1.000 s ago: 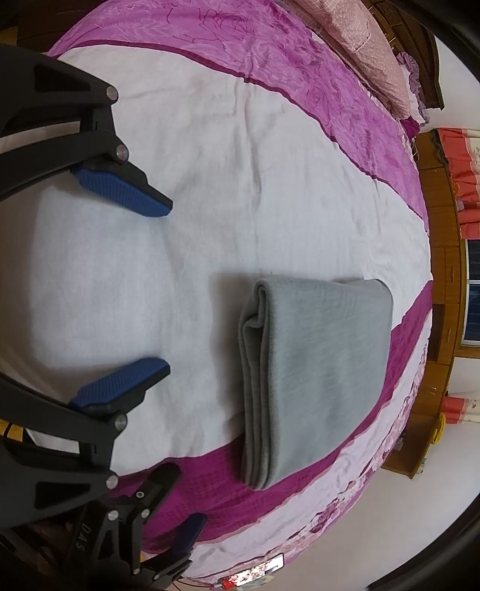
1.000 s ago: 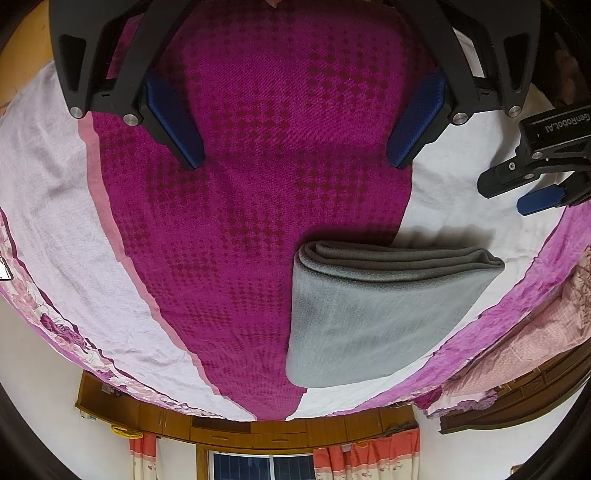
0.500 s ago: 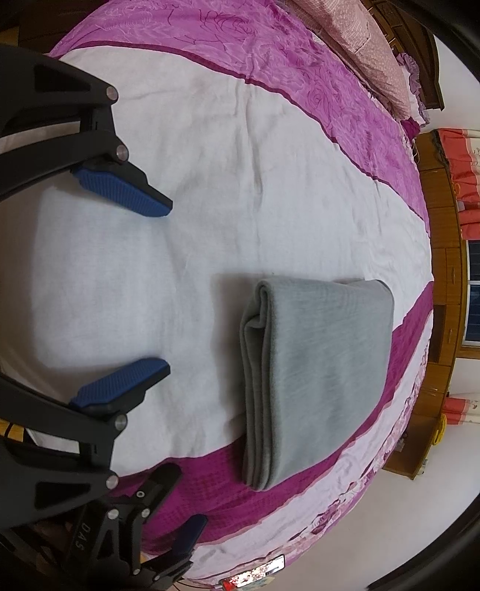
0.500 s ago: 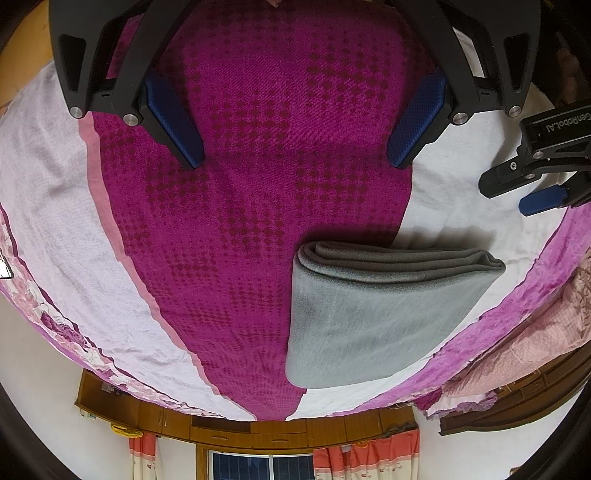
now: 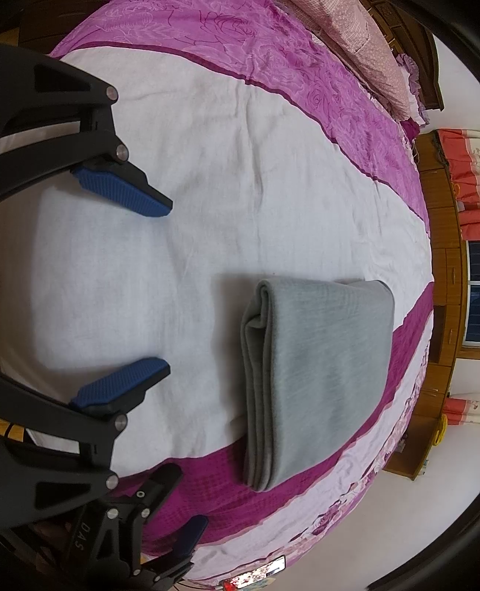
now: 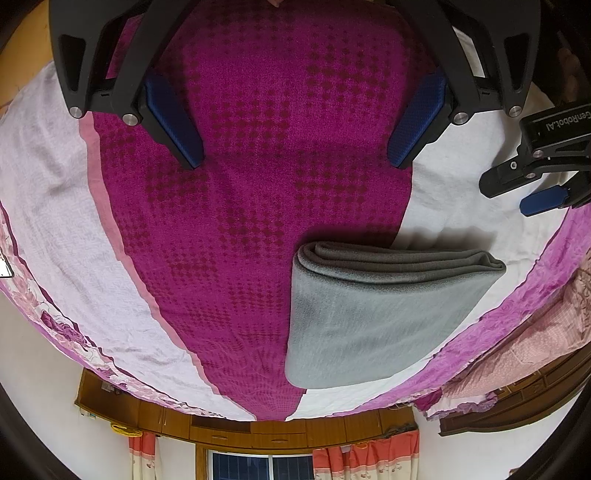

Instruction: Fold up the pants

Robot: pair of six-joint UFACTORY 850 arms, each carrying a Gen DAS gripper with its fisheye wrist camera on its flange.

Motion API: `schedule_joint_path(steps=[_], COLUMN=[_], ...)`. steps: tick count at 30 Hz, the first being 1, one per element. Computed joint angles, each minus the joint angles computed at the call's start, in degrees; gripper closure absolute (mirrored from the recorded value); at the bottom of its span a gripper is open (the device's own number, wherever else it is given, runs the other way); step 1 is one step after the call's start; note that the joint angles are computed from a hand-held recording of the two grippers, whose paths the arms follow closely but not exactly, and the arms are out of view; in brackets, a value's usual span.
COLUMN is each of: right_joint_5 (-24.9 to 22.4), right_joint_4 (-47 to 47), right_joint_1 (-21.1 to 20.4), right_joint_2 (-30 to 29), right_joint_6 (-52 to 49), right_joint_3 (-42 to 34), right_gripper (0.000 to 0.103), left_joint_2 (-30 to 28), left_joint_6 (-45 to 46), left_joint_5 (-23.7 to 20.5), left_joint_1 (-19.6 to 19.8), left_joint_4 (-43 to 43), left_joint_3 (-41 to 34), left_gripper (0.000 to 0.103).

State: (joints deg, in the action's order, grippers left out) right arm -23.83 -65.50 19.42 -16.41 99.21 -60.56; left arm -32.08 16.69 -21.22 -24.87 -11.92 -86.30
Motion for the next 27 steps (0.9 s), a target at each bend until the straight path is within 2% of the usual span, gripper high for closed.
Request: schedule_joint_path(steps=[27], right_joint_5=[-0.1], right_joint_4=[0.0], right_joint_1=[0.1], right_joint_2=[0.0], right_joint_6=[0.0], right_joint_3=[0.0], right_gripper=[0.005], left_joint_2=[0.0], left_joint_6=[-0.7], left_joint_5=[0.1], left_joint_1=[-0.1], left_joint_4=[1.1], left_joint_3=[-0.1], left_gripper=[0.021])
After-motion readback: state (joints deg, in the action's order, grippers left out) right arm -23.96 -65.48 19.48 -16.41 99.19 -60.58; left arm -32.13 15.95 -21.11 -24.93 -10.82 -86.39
